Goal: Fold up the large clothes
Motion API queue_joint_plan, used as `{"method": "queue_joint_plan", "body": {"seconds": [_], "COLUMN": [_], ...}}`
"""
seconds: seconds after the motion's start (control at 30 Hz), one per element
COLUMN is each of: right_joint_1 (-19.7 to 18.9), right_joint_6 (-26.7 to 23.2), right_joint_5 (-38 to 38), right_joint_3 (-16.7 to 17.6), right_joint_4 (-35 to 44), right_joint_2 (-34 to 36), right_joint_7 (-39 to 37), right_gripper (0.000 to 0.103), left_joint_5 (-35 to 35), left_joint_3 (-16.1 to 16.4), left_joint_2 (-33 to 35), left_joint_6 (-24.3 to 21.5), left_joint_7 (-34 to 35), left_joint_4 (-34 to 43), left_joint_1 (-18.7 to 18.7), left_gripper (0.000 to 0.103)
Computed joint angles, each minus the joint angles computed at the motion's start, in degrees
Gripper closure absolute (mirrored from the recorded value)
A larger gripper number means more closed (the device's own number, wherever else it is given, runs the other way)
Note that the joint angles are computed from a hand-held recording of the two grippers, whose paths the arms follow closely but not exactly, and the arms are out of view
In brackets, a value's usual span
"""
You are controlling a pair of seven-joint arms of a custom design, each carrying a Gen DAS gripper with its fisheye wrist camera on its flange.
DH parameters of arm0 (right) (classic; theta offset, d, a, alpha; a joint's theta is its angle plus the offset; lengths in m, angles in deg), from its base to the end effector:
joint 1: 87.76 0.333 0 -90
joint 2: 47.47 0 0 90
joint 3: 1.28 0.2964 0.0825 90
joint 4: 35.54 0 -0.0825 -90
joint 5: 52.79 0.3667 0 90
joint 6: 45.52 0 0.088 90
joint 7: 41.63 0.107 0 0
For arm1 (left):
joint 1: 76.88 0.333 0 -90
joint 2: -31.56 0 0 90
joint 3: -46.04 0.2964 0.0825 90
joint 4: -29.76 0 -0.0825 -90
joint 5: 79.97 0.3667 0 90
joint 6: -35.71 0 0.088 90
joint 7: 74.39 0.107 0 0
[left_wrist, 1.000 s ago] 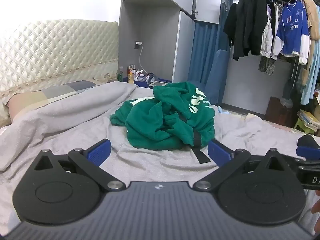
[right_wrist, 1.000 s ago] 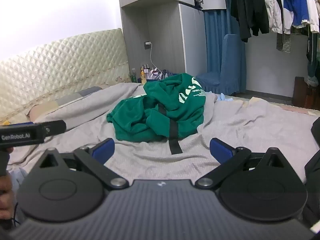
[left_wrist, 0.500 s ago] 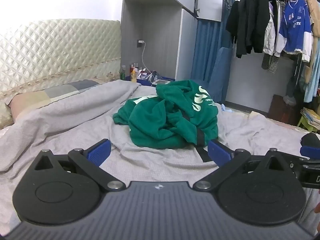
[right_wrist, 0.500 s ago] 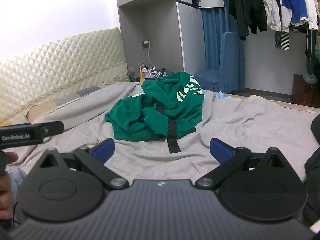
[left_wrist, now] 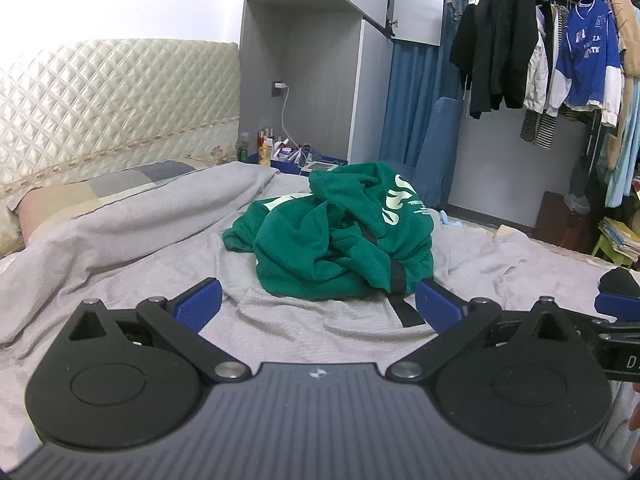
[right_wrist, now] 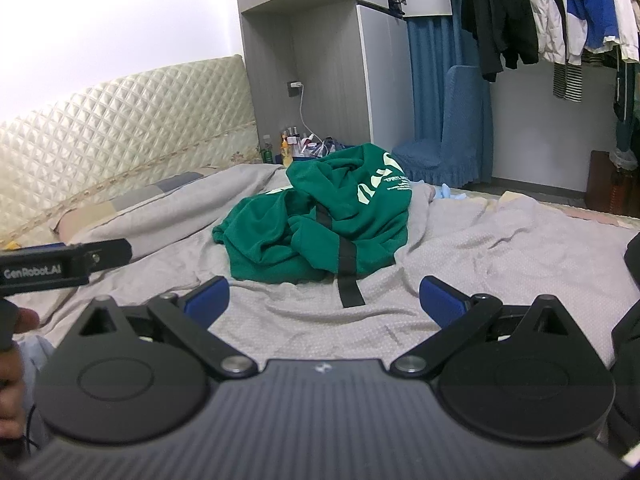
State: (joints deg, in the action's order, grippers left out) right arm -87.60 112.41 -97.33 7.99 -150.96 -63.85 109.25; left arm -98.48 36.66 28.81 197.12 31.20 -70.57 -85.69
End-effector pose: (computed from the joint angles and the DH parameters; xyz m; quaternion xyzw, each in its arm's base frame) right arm 0.4938 0.1236 0.6694 -0.4946 0.6751 -0.3877 0.3864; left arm 0.5525 -0.1679 0.6954 -0.4836 0.6922 -0.4608 0.2733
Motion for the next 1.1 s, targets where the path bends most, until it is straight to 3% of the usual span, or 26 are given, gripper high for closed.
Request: {"method": "queue_joint_plan", "body": {"seconds": [1.1], "right_joint_1": [0.5], "right_joint_6": [0.5], "right_joint_5": [-1.1], "right_joint_3": [0.0], "right_joint_4": [-0.7], "right_joint_2": [0.5], "right_joint_7": [1.7], "right_gripper": [0.000], "left_joint_5": [0.7], "left_joint_3": [-0.1], "left_joint_2": [0.3], "left_joint_6": [0.3], "left_joint_7": [-0.8], "left_joint_4": [0.2], "left_joint_1": [0.0], "left_gripper": [0.000]}}
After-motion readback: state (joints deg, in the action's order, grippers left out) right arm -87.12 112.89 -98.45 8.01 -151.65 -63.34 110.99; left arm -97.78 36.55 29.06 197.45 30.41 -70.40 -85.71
